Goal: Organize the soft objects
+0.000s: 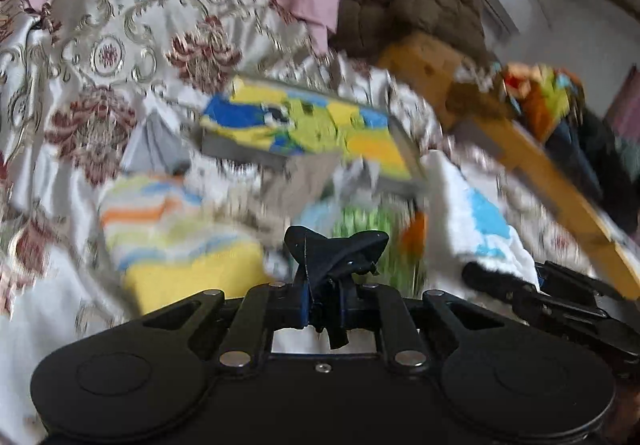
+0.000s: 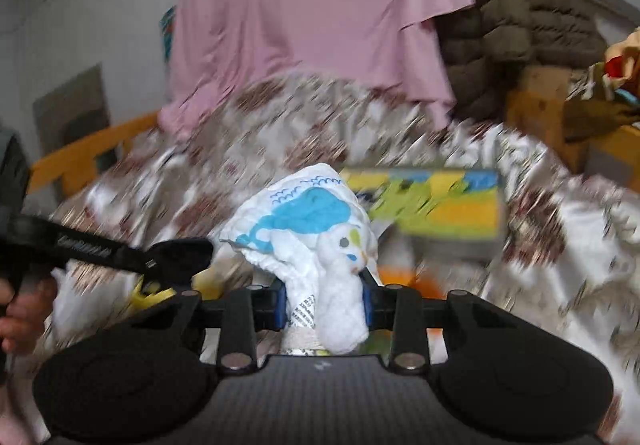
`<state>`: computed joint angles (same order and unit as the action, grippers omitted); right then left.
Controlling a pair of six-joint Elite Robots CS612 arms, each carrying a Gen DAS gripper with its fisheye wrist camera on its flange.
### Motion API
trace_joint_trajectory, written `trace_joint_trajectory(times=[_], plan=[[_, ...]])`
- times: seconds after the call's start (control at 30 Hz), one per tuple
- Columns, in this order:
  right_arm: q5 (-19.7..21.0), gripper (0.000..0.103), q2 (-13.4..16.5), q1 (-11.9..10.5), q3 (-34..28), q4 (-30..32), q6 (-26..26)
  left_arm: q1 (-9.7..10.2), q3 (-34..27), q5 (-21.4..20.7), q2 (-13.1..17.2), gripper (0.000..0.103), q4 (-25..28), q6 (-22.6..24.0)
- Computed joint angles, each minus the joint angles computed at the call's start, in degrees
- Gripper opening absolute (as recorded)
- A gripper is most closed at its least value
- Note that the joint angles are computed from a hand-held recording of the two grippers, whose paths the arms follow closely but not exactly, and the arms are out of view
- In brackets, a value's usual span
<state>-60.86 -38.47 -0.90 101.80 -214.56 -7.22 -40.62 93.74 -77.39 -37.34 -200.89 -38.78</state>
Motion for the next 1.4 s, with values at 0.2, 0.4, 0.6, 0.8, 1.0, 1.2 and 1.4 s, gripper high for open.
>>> trace_joint_trajectory(times=[0.2, 0.4, 0.6, 0.8, 1.0, 1.2, 1.4], plan=[[-2.11, 0.037, 5.53, -0.74, -12.58, 1.35, 7.73, 2.15, -11.05, 1.32, 3.59, 0.014, 4.91, 0.85], [-3.84, 0.037, 11.45, -1.31, -23.19, 6.18, 13.87, 3.33, -27.13, 2.44, 10.52, 0.014, 14.24, 1.88], [-6.53, 0.037, 14.75, -1.54, -29.32, 12.36, 15.45, 4.21, -44.35, 1.35, 18.87, 0.014, 26.84, -3.46], [-6.90, 0.038, 16.79, -1.63, -33.26, 17.65, 14.23, 4.47, -53.42, 1.38, 23.58, 0.014, 36.48, -8.03], [-7.30, 0.046, 17.27, -1.04, -34.42, 21.52, 10.09, 3.99, -57.82, 3.43, 25.43, 0.015, 45.14, -6.84], [-7.13, 0.061, 16.57, -0.92, -33.47, 21.92, 7.09, 3.59, -57.67, 4.83, 24.82, 0.028, 48.48, -8.32], [-7.59, 0.077, 15.03, -1.13, -31.21, 20.11, 7.25, 2.82, -54.15, 8.05, 22.23, 0.058, 48.46, -9.31]])
